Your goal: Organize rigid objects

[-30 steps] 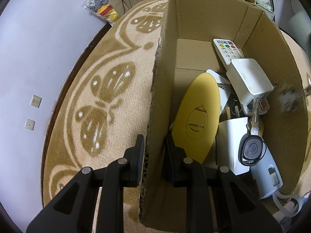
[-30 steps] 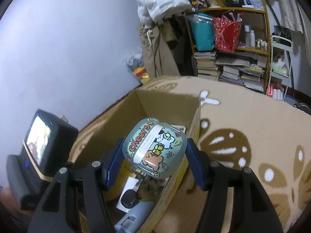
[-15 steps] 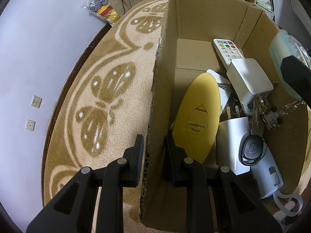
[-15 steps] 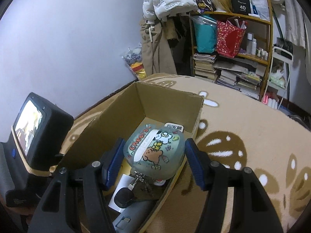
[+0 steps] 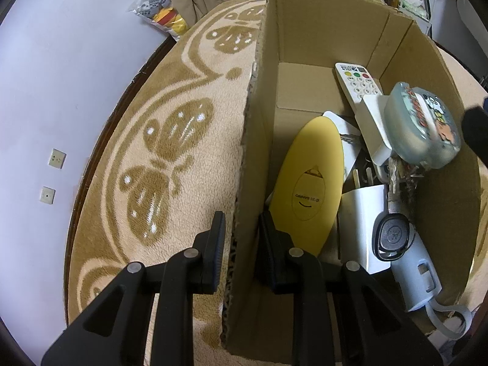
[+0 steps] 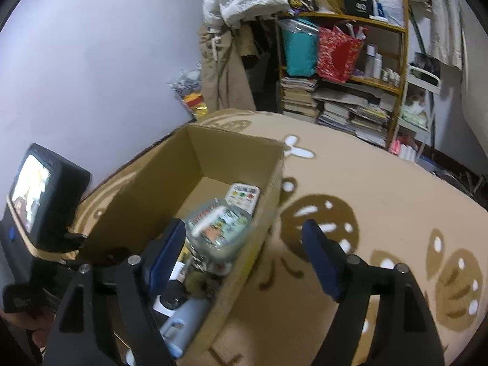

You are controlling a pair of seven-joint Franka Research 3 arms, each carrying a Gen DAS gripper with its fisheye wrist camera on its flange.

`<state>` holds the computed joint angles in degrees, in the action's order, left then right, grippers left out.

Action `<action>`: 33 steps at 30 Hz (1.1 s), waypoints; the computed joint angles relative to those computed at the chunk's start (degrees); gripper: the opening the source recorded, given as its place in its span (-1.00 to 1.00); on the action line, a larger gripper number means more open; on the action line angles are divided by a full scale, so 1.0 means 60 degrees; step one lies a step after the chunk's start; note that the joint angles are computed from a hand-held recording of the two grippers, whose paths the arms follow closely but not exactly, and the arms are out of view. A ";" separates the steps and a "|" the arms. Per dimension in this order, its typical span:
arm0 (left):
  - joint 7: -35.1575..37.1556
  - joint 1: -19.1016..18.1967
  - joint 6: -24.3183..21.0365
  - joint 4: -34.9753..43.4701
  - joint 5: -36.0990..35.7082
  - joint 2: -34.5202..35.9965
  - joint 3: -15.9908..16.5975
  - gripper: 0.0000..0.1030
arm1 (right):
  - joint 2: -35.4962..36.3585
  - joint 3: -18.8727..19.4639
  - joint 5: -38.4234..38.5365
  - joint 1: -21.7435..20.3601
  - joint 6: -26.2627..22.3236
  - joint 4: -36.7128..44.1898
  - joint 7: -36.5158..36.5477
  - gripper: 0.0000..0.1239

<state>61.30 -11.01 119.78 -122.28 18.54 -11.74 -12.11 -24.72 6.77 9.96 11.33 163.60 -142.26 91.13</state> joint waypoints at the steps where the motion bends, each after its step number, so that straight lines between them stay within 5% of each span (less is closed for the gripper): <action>1: -0.0015 -0.0002 0.0004 -0.0001 -0.0005 -0.0034 0.0002 -0.56 | -0.0061 0.0045 -0.0018 -0.0078 -0.0105 -0.0036 0.0136 0.36; 14: -0.0092 -0.0055 0.0790 -0.0402 -0.0304 -0.0898 0.0057 -0.51 | -0.1454 0.0578 -0.0840 -0.1022 -0.0813 -0.0886 0.1900 0.65; 18: -0.0177 -0.0054 0.1146 -0.0571 -0.0063 -0.1260 -0.0050 -0.04 | -0.1949 0.0782 -0.1263 -0.1315 -0.0980 -0.1034 0.2246 0.66; 23: -0.0205 -0.0111 0.1449 -0.0689 0.0012 -0.1609 -0.0067 0.09 | -0.2503 0.0942 -0.1649 -0.1607 -0.1208 -0.1192 0.2637 0.66; 30: -0.0620 -0.0003 0.1847 -0.1069 0.0774 -0.2383 -0.0393 0.79 | -0.3490 0.0871 -0.1789 -0.1685 -0.1561 -0.1483 0.2851 0.66; 33: -0.0822 -0.0030 0.2170 -0.1299 0.0997 -0.2771 -0.0432 0.89 | -0.3896 0.0836 -0.1776 -0.1685 -0.1671 -0.1599 0.2839 0.66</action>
<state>56.37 -11.18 132.79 -130.07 24.52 -28.37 -14.71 -48.09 11.79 -0.70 1.21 153.58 -151.86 108.17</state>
